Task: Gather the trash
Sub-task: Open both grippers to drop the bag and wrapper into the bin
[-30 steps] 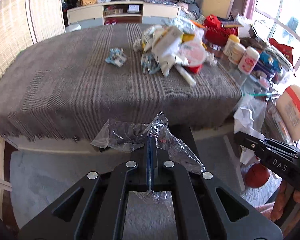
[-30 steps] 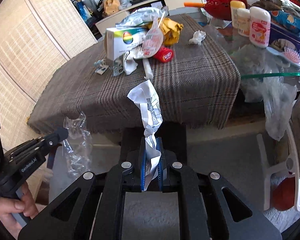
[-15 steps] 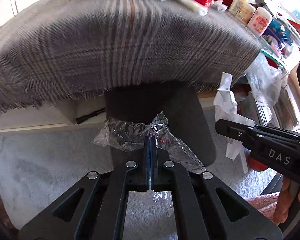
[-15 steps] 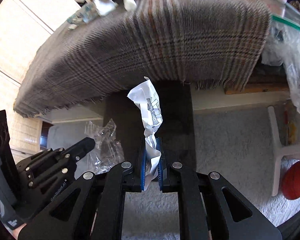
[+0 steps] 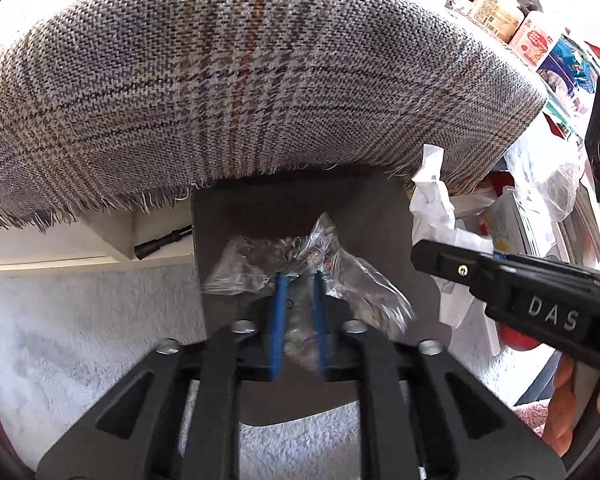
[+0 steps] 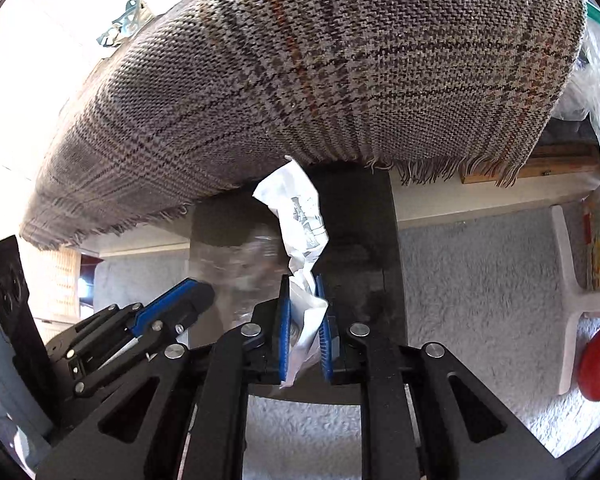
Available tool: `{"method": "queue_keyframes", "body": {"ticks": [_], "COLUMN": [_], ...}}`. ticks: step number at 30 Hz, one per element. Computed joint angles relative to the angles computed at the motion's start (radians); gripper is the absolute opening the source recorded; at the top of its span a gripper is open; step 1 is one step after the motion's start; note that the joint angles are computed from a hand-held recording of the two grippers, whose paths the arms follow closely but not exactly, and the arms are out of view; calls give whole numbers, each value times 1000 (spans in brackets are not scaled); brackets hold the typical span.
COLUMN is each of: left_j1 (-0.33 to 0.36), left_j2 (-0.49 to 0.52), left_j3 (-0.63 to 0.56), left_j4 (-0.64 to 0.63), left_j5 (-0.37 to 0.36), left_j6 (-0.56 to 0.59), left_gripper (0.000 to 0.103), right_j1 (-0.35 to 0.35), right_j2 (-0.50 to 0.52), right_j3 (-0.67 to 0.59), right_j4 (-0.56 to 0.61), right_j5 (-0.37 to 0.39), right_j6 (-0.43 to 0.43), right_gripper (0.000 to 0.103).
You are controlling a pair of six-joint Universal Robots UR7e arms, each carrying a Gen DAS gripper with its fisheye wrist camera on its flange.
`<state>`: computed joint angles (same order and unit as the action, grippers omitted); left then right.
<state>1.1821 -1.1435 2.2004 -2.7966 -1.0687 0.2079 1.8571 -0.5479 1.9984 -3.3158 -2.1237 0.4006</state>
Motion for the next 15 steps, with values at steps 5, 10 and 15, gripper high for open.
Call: {"method": "queue_keyframes", "body": {"ticks": [5,10,15], "left_j1": [-6,-21,-49], "left_j2": [-22,-75,-145], "left_j3": [0,10,11], "left_j4": [10,21,51], "left_j5": [22,40,52], "left_j6": [-1,-4,-14], "left_gripper": [31,61,93], "right_j1": [-2,34,99], "right_j2": [-18,-59,-122], "right_j3": [12,29,31], "right_j4": [-14,21,38], "right_j5": [-12,-107,-235], "right_j6": [1,1,-39], "right_gripper": [55,80,100]}}
